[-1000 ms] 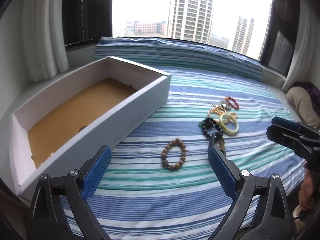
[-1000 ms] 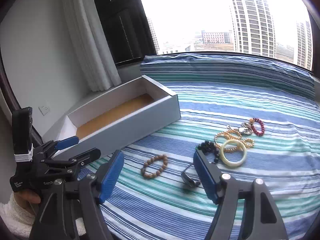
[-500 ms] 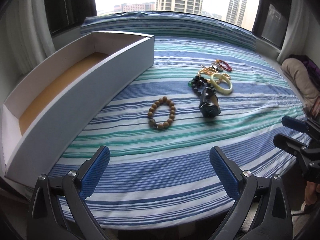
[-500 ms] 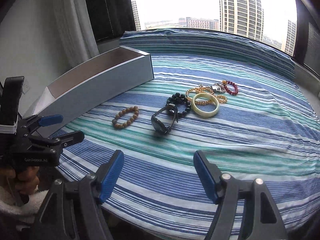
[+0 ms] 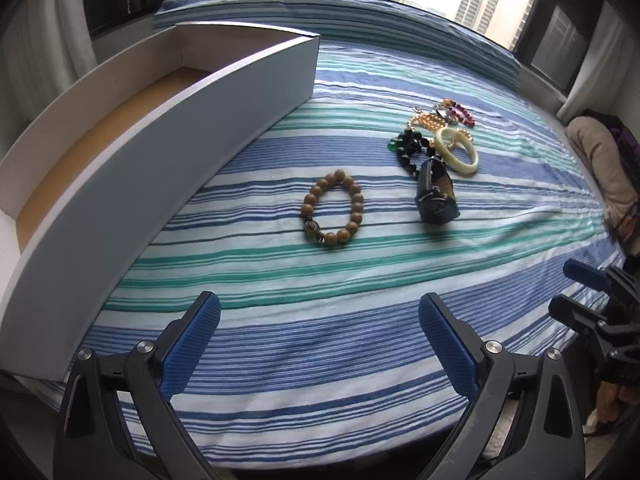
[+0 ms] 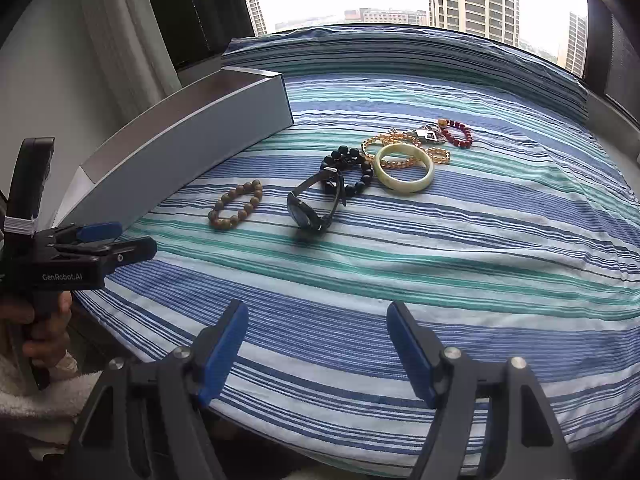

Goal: Organize jewelry
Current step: 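Move both open grippers back over the jewelry on the bedspread, then grasp the wooden bead bracelet with the left gripper while the right gripper grasps the black watch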

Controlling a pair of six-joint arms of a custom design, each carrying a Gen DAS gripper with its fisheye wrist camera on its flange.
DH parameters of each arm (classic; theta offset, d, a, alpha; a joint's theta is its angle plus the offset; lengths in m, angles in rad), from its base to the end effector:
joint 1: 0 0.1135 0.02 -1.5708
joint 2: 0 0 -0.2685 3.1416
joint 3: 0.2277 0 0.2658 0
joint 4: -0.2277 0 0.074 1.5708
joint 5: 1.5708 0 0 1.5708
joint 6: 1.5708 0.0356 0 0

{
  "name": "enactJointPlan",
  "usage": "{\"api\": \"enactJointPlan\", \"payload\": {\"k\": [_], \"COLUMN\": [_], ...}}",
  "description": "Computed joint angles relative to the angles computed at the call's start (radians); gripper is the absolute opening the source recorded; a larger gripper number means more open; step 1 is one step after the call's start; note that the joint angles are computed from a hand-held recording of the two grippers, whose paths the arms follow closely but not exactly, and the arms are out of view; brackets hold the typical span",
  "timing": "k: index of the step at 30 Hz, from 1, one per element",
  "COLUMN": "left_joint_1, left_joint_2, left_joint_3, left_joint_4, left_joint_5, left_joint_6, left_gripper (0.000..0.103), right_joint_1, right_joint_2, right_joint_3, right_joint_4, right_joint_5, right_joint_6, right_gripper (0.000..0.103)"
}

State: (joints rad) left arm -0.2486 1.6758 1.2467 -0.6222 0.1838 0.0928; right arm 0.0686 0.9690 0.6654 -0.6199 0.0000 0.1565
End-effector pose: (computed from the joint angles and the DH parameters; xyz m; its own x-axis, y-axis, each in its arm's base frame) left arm 0.3499 -0.0955 0.2327 -0.8072 0.2989 -0.5090 0.4064 0.9068 -0.1120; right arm 0.1987 0.0136 0.2272 -0.7968 0.1015 -0.5957 0.0563 0.9940 0.0940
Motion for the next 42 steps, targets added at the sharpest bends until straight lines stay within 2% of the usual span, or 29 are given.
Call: {"api": "enactJointPlan", "payload": {"k": [3,10,13,16,18,24,26,31,33,35,37,42], "left_joint_1": [-0.006,-0.043,-0.067,-0.08,-0.076,-0.061,-0.059,-0.078,-0.09,-0.093,-0.092,-0.069], "left_joint_2": [0.048,0.213,0.274,0.335,0.356,0.369,0.374,0.363,0.358,0.351,0.353,0.356], "left_joint_3": [0.046,0.187,0.229,0.277,0.289,0.283,0.286,0.257,0.244,0.236,0.242,0.262], "left_joint_4": [-0.001,0.015,0.031,0.012,0.008,0.016,0.01,0.037,0.053,0.059,0.051,0.017], "left_joint_5": [0.001,-0.14,-0.167,-0.176,-0.161,-0.141,-0.145,-0.2,-0.23,-0.222,-0.215,-0.159], "left_joint_6": [0.018,-0.118,-0.145,-0.163,-0.181,-0.219,-0.221,-0.203,-0.191,-0.181,-0.181,-0.188], "left_gripper": [0.098,0.082,0.081,0.07,0.066,0.063,0.054,0.048,0.039,0.021,0.013,0.012], "right_joint_1": [0.001,-0.009,-0.006,-0.017,-0.029,-0.083,-0.097,-0.11,-0.115,-0.119,-0.127,-0.167], "right_joint_2": [0.005,0.019,0.015,0.01,0.005,0.009,0.015,0.028,0.039,0.05,0.063,0.106], "right_joint_3": [-0.003,-0.017,-0.022,-0.024,-0.025,-0.028,-0.028,-0.026,-0.023,-0.021,-0.02,-0.002], "right_joint_4": [0.0,0.013,0.011,0.005,0.001,0.004,0.008,0.018,0.024,0.031,0.038,0.061], "right_joint_5": [-0.007,-0.041,-0.044,-0.055,-0.061,-0.095,-0.103,-0.11,-0.112,-0.113,-0.116,-0.132], "right_joint_6": [0.0,0.016,0.013,0.008,0.004,-0.008,-0.011,-0.019,-0.02,-0.02,-0.017,-0.018], "right_gripper": [0.073,0.073,0.073,0.073,0.073,0.073,0.073,0.073,0.073,0.073,0.073,0.073]}}
